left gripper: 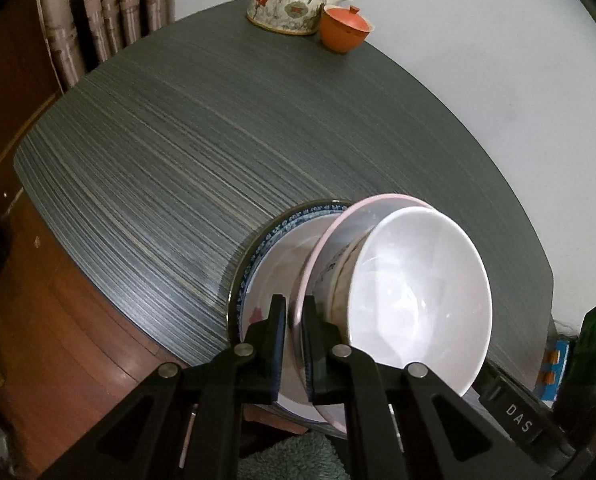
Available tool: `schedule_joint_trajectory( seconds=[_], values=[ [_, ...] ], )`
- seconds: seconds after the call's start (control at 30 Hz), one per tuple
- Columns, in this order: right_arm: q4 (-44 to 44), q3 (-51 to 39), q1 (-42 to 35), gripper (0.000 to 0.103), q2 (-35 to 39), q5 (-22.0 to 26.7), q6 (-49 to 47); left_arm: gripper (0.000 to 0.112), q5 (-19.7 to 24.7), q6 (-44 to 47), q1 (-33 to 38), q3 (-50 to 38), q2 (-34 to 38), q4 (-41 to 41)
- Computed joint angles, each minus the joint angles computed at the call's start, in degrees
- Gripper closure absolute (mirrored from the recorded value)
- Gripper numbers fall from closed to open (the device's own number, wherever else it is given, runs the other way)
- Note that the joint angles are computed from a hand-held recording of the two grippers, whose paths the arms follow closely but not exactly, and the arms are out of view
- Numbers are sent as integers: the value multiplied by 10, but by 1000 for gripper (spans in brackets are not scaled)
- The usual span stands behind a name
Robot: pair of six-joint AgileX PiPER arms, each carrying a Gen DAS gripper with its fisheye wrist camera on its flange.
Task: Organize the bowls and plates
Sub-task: 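Lower the nested bowls onto the pink-flowered plate with both tools, then open both tools and withdraw them from the stacked dishes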
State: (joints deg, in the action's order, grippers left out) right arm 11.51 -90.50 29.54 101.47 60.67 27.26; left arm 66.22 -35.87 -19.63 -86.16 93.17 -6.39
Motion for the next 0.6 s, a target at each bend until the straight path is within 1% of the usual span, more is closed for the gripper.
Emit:
schedule_joint_trajectory(
  seconds=[0.03,0.13,0.2,0.23,0.27,0.3,0.33,0.37,0.43,0.57,0.6],
  values=[
    [2,4,0,88,-2,-2,1,102,3,-6,-4,-3,0,10],
    [5,8,-2,87,-6,-3,-2,101,7,-8,-9,-6,-4,19],
    [2,13,-4,84,-12,-3,-3,97,11,-14,-14,-6,-9,33],
    [0,16,-4,80,-15,-4,-2,96,14,-16,-18,-6,-12,38],
    [-5,20,-5,73,-19,-5,2,95,14,-17,-20,-4,-15,43],
    [-8,28,-8,69,-26,-7,5,90,16,-21,-24,-3,-19,53],
    [-9,36,-11,61,-32,-9,7,85,16,-25,-29,0,-23,60],
    [-10,46,-14,54,-40,-14,8,83,18,-29,-34,1,-28,71],
    [-7,64,-21,50,-55,-21,3,76,19,-34,-41,6,-39,86],
    [-17,93,-23,40,-87,-30,2,66,28,-54,-61,11,-62,124],
    [-22,98,-21,39,-93,-31,3,63,36,-64,-73,12,-73,140]
  ],
)
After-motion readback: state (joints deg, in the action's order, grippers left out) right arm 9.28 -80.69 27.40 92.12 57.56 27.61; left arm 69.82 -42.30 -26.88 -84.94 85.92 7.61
